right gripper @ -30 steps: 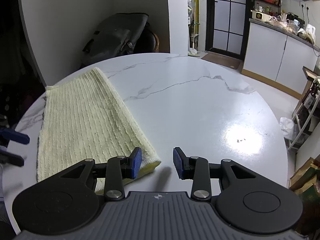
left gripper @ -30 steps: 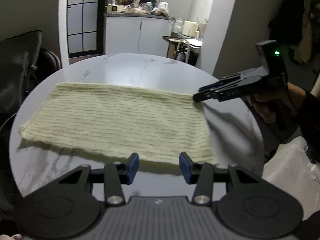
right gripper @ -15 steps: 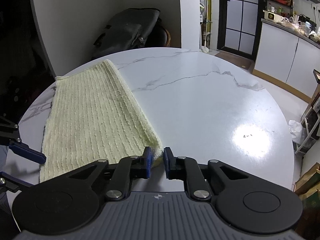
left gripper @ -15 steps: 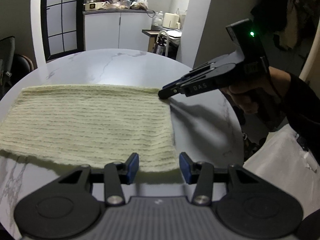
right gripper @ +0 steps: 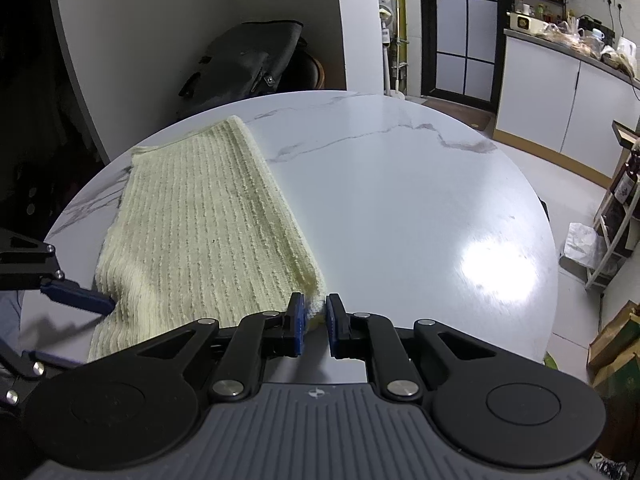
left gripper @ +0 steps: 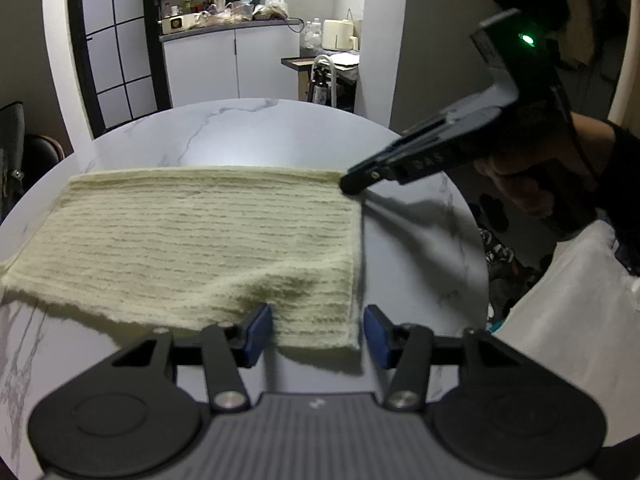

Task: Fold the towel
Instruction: 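Close the left gripper on the towel end while the right gripper grasps the same end, then lift the towel end with both grippers and fold it over the towel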

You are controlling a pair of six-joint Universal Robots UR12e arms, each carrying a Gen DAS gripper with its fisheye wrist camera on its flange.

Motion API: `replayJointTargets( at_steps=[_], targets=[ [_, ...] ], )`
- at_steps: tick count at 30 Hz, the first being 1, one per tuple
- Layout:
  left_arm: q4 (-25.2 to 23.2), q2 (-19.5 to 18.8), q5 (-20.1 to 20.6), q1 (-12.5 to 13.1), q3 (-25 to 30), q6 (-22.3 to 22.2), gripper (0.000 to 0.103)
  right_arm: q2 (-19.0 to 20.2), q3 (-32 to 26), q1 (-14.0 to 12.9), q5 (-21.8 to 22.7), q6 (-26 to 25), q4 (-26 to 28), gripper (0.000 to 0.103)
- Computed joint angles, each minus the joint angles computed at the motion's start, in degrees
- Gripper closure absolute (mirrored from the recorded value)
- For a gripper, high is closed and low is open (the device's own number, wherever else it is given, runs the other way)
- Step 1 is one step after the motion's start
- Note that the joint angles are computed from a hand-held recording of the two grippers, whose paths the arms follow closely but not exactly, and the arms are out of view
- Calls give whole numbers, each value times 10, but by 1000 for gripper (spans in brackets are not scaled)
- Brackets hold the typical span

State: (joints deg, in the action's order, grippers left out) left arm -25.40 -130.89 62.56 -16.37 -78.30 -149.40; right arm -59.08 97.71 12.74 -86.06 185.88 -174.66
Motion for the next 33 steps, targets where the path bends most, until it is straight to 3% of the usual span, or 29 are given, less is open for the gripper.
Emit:
replayJointTargets(
  at_steps=[4,7,14,19,28,33],
  targets=[
    [3,0,5,5,2,-12,76,-7,13,2,3,11,-6,90],
    [-4,-3,1,9,9,-22,85,-12,21,5,3,20,-11,90],
    [-1,-5,-7,17,9,-35,91,-16,29,12,1,31,-17,91],
    [2,-4,-11,22,7,-47,92,-17,30,18,3,35,-19,97],
    [9,-4,-14,32,4,-51,93,-23,33,28,4,36,-24,98],
    [47,8,-15,38,-17,-64,93,-29,39,32,8,37,-41,98]
  ],
)
